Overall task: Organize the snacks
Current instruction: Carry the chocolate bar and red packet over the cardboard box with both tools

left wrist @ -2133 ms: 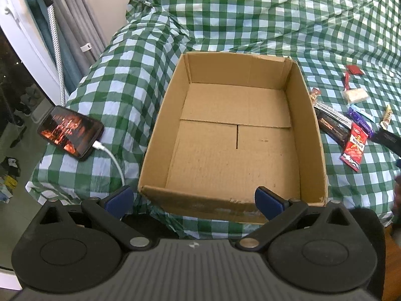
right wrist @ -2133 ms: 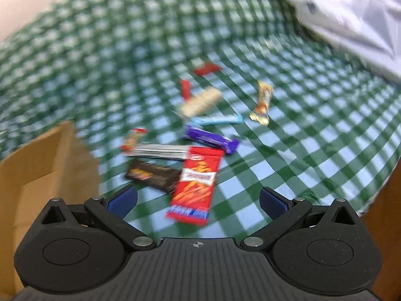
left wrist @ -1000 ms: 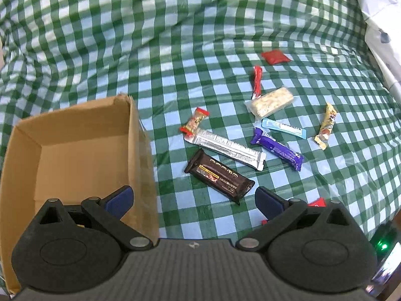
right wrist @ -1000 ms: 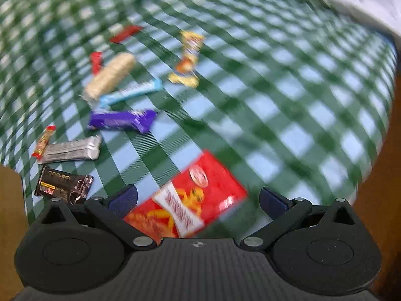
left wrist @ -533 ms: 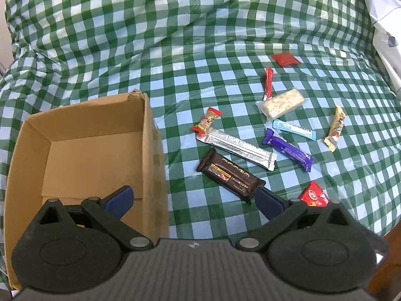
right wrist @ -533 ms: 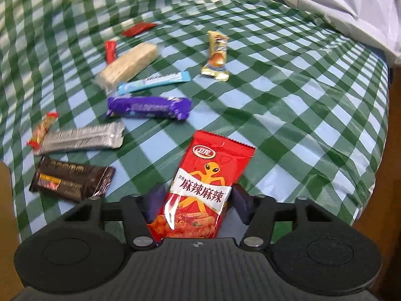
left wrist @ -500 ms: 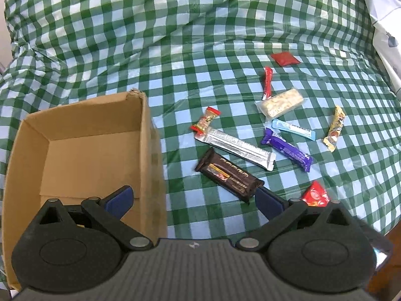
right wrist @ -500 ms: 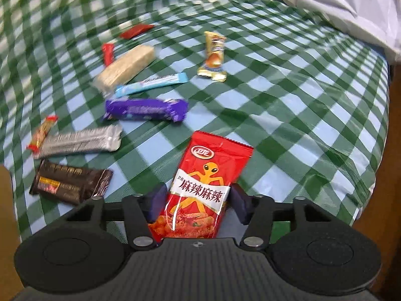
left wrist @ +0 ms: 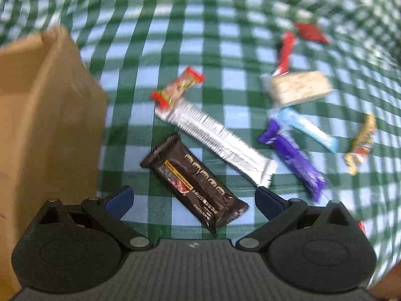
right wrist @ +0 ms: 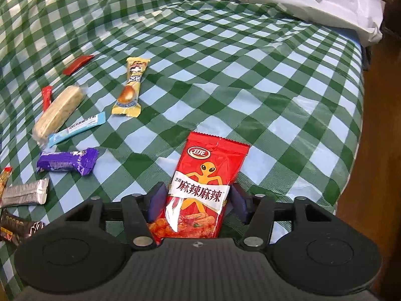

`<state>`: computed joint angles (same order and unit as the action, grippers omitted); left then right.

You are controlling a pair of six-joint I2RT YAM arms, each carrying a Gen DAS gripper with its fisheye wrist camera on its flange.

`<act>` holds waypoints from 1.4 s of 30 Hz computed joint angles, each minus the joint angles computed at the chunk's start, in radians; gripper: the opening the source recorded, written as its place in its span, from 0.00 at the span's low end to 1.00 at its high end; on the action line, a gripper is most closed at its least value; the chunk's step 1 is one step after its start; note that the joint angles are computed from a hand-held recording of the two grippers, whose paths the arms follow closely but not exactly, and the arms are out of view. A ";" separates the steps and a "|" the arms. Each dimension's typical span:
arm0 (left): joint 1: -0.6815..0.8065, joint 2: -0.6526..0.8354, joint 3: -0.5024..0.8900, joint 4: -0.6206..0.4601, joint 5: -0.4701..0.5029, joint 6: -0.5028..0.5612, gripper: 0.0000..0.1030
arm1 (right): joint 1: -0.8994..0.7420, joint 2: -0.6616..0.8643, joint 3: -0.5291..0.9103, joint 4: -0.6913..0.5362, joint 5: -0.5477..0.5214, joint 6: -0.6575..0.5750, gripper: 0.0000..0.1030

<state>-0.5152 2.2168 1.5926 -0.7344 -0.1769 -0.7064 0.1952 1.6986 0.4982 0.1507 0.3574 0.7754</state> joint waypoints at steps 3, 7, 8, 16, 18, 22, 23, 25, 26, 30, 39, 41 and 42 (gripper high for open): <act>0.017 0.095 0.069 -0.038 0.011 -0.031 1.00 | -0.014 0.035 0.022 0.024 -0.028 -0.053 0.80; 0.052 0.185 0.148 -0.082 0.060 -0.040 1.00 | 0.010 0.064 0.046 0.011 0.004 -0.073 0.83; 0.054 0.190 0.162 -0.094 0.061 -0.055 1.00 | 0.016 0.067 0.049 0.007 0.014 -0.080 0.82; 0.047 0.062 0.062 -0.032 0.018 0.023 0.42 | 0.004 -0.001 -0.020 0.050 0.040 -0.053 0.50; 0.035 0.003 -0.004 0.015 -0.007 0.062 0.42 | -0.007 -0.048 -0.043 0.047 -0.002 -0.043 0.48; 0.019 -0.161 -0.149 0.088 0.016 0.116 0.42 | 0.029 -0.178 -0.082 0.016 0.006 -0.048 0.48; 0.019 -0.214 -0.190 0.102 0.026 0.127 0.42 | 0.042 -0.224 -0.091 -0.003 0.010 -0.050 0.48; 0.010 -0.328 -0.283 0.134 0.042 0.137 0.42 | 0.064 -0.319 -0.103 -0.053 0.014 -0.049 0.48; 0.009 -0.384 -0.323 0.140 0.047 0.143 0.42 | 0.080 -0.375 -0.108 -0.083 0.017 -0.052 0.48; -0.003 -0.631 -0.473 0.125 0.042 0.146 0.42 | 0.168 -0.602 -0.111 -0.235 0.037 -0.067 0.48; 0.121 -1.168 -0.675 -0.160 -0.008 0.184 0.42 | 0.630 -0.806 0.025 -0.536 0.192 0.091 0.48; 0.206 -1.284 -0.705 -0.229 0.028 0.226 0.42 | 0.752 -0.773 0.067 -0.557 0.237 0.155 0.48; 0.271 -1.346 -0.709 -0.270 0.069 0.271 0.42 | 0.800 -0.752 0.090 -0.565 0.250 0.178 0.48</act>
